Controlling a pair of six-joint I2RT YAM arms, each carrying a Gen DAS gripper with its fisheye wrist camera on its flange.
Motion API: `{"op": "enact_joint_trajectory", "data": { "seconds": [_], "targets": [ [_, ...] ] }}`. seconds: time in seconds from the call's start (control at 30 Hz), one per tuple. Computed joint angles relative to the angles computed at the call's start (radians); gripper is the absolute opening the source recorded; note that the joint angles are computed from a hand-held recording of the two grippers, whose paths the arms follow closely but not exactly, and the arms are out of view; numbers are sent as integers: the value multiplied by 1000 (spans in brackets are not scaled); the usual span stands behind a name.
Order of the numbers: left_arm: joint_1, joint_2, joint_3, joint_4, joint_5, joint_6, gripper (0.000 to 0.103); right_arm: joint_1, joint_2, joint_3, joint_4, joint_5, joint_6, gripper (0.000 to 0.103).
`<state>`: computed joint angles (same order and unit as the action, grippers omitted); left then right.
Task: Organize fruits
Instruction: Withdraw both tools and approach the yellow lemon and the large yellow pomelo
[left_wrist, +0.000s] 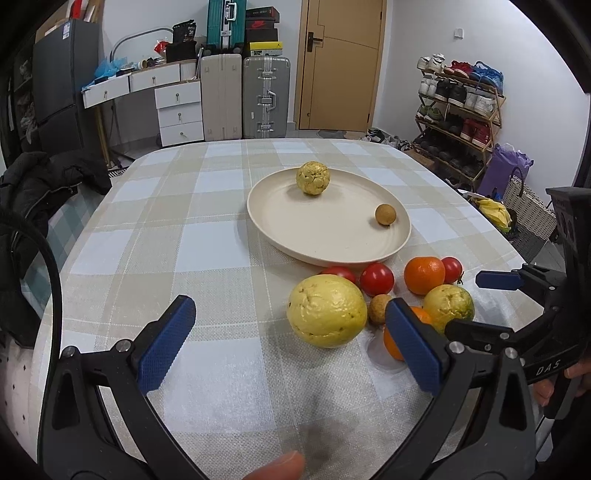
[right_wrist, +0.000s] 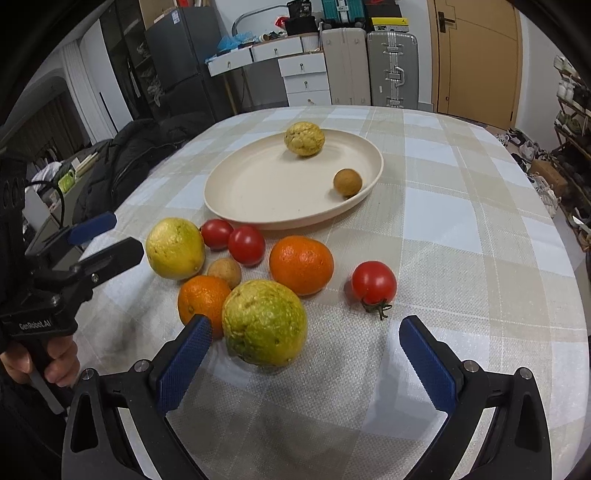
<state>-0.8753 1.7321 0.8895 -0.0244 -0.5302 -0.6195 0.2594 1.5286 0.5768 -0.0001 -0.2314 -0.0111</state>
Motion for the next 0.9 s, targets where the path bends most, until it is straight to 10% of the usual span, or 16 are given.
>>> {"op": "enact_joint_trajectory", "data": {
  "seconds": [0.5,0.9],
  "targets": [
    [-5,19,14,-8,4,-9,102,-4,4,-2,-22,-27,-13,102],
    [-3,32,17,-8,14,-15,102,-7,16,5,-22,-76,-7,79]
  ]
}}
